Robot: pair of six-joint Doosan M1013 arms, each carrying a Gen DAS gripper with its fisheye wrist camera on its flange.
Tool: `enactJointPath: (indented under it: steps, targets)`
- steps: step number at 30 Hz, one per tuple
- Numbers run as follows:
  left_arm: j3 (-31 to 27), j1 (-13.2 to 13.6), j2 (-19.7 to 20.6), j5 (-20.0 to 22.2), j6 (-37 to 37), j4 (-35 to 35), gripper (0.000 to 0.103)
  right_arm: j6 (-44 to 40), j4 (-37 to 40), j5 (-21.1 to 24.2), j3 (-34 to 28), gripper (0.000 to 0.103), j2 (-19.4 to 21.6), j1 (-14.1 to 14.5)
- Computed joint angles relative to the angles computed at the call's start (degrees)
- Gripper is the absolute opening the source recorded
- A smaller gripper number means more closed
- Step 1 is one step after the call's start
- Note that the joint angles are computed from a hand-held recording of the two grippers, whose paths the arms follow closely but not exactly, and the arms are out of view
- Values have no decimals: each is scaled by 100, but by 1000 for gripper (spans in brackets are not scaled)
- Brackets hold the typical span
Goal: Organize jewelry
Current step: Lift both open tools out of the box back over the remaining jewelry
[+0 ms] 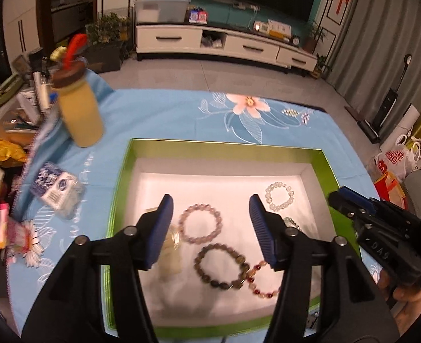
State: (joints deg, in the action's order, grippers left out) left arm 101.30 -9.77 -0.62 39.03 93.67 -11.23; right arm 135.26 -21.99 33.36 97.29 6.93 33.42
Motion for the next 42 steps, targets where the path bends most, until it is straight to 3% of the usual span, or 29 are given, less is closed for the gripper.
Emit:
enactJointPath:
  steps: [9,22,34,39,42]
  targets:
    - [548,451,-701,-165,-366,264,64,576,-378,-322,527,31,-581,219]
    - [1361,1096,-1242,295,-659,119,64,745,-400,-389,944,37,-1009,729]
    - [1796,1012,-1512,467,-632,198,71,-277,690,-421,1002,42,-834,1086]
    - [1879,871,-1660,434,-560,285,81,-704,1041,-349,878,44,-607,1223]
    - [1914,806,-1729,365,-541,379,88,-752,1096,-291,806,52,-512,1277]
